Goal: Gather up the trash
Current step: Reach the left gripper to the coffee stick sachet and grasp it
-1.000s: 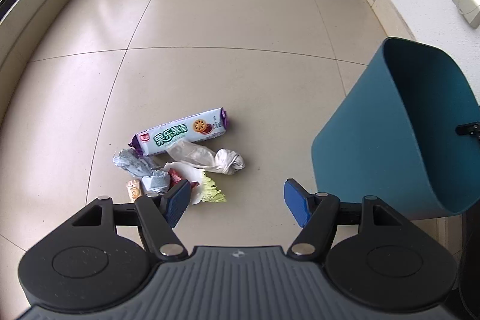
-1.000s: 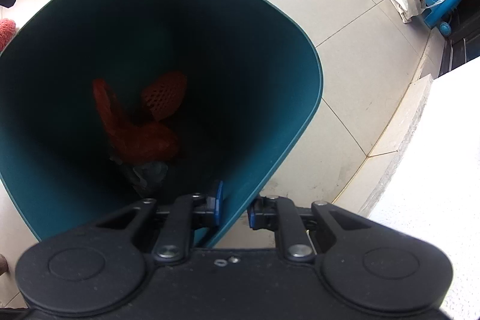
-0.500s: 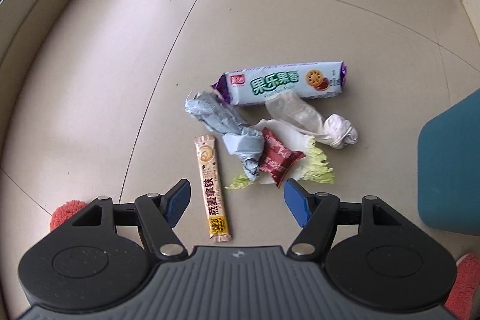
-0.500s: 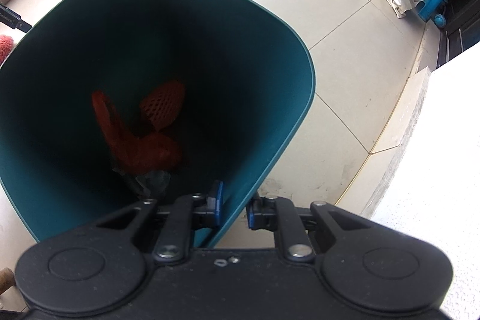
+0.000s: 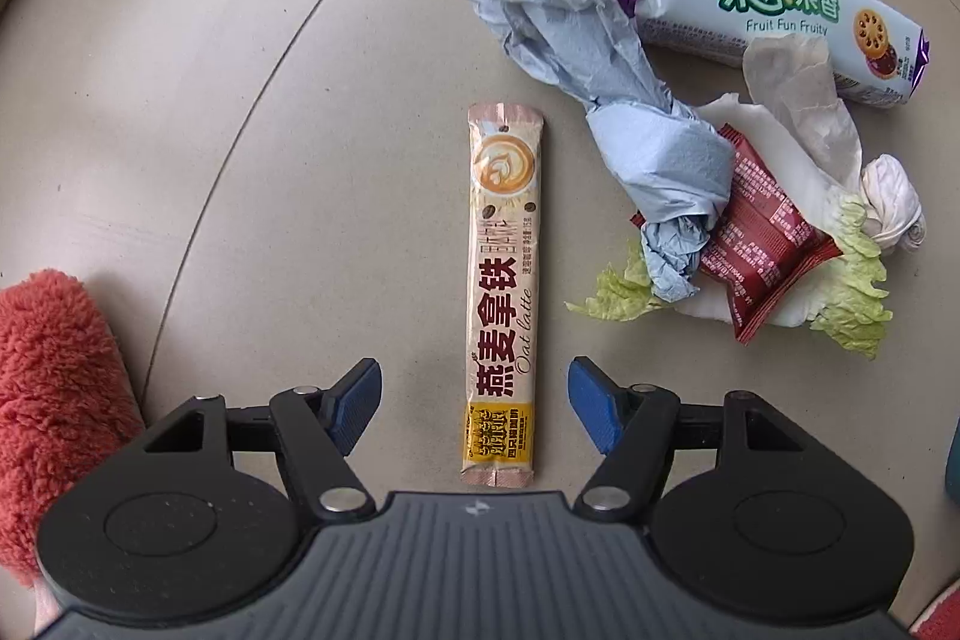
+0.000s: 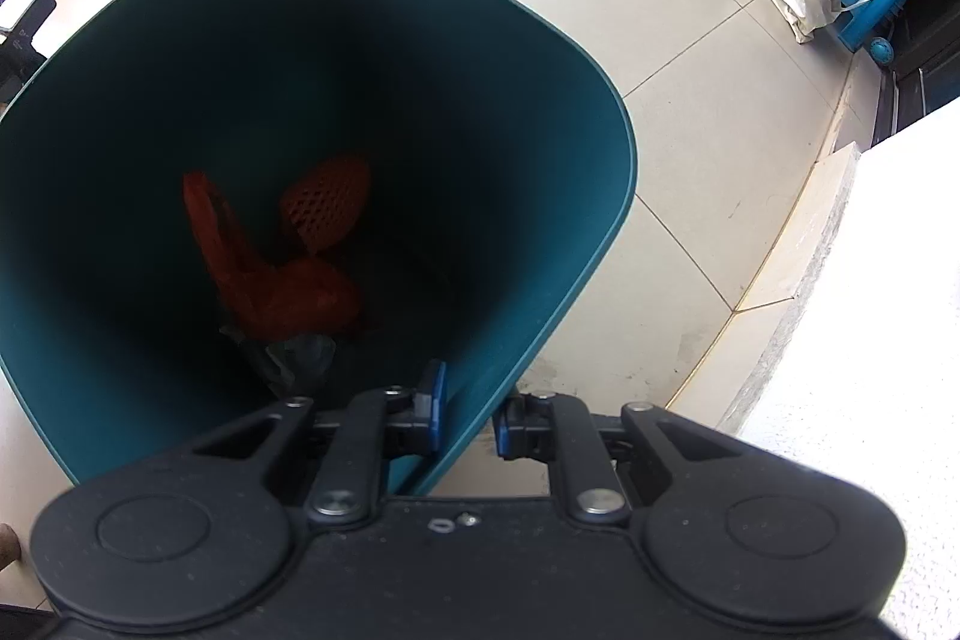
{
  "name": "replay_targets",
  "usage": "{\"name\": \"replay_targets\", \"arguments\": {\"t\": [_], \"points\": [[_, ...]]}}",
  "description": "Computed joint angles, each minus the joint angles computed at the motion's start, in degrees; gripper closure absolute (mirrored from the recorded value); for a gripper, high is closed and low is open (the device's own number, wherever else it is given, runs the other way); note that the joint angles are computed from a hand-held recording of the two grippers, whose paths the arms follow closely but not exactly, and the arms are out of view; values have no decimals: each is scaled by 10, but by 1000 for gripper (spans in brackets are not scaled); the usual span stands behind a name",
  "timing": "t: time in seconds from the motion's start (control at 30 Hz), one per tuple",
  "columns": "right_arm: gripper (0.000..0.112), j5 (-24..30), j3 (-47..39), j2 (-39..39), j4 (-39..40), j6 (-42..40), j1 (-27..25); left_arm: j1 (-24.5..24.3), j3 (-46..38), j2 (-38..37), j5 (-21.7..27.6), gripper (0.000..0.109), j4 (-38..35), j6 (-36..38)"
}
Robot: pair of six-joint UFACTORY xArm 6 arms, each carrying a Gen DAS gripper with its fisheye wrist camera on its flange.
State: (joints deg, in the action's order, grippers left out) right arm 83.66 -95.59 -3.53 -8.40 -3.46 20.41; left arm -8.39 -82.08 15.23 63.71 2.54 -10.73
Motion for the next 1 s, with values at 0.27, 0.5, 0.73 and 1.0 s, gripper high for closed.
{"name": "replay_targets", "arguments": {"t": [0.27,0.5,0.73,1.0], "points": [[98,-1,2,1,3,-3,-2,14,31,-9,-42,61,-25,-5],[98,-5,6,-4,5,-5,-5,11,-10,3,-18,85,5,-30],[98,-11,15,-11,5,-5,-6,-6,-55,-12,20,86,43,-58],[97,-23,33,-24,0,-1,-1,-20,-95,-51,73,92,56,-78]]}}
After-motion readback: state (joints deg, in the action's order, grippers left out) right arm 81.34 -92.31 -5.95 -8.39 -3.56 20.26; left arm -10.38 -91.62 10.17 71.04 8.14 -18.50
